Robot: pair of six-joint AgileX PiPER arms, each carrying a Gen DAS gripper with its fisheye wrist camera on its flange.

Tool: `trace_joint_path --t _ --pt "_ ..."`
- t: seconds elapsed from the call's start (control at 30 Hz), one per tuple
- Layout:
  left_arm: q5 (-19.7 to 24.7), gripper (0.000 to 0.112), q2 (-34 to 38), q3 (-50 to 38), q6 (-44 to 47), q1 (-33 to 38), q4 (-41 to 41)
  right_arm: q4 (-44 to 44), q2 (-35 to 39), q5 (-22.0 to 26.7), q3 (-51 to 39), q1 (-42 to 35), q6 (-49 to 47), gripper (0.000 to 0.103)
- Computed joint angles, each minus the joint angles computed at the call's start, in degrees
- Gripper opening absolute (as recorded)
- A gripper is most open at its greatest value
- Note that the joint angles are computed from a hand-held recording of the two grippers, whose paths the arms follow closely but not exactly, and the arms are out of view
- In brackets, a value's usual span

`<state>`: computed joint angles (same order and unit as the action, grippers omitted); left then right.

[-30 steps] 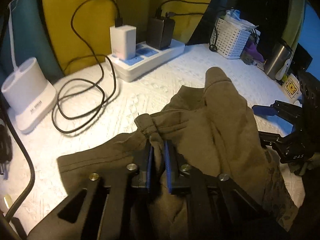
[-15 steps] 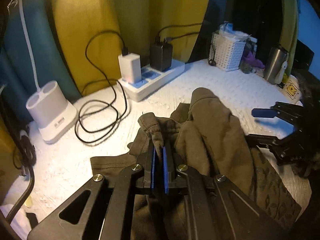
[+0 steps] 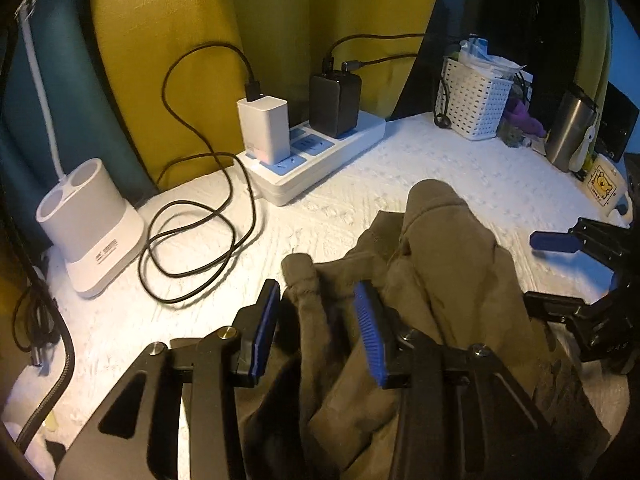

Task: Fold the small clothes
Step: 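Close the left gripper on the shirt side edge and lift it, then fold the held side edge over the shirt and open the left gripper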

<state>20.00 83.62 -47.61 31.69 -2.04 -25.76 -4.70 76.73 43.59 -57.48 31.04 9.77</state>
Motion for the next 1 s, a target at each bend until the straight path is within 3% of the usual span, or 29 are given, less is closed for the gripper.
trace_joint_path --t 0.2,0.27,0.3,0.43,0.6,0.77,0.9,1.0 --pt "-4.8 0.037 -1.7 1.8 1.2 -1.9 -0.3 0.5 0.3 -0.3 0.2 -0.9 -0.5 0.076" --pt "-6.3 0.005 -2.3 2.2 -2.6 -3.0 4.3 0.5 0.3 -0.6 0.4 -1.1 -0.5 0.076" --pt "-6.2 0.003 -2.3 2.1 -6.0 -3.5 8.0 0.5 0.3 -0.7 0.4 -1.2 -0.5 0.076" --pt "-5.9 0.003 -4.1 2.8 -9.0 -3.7 11.2 0.3 0.2 -0.6 0.5 -1.0 -0.2 0.076" --pt "-3.4 0.003 -11.9 3.3 -10.2 -0.8 10.4 -1.1 -0.9 0.1 -0.1 -0.1 1.2 0.076" --pt "-1.5 0.003 -17.1 2.8 -18.5 2.4 19.2 -2.7 -1.5 0.8 -1.8 1.8 2.9 0.076" --pt "0.8 0.003 -12.8 1.4 -5.0 9.5 7.1 -3.3 -0.3 0.8 -3.0 3.8 3.6 0.076" --pt "1.7 0.003 -8.0 1.3 -3.3 12.2 5.3 -2.3 1.6 0.5 -2.8 4.4 3.3 0.076"
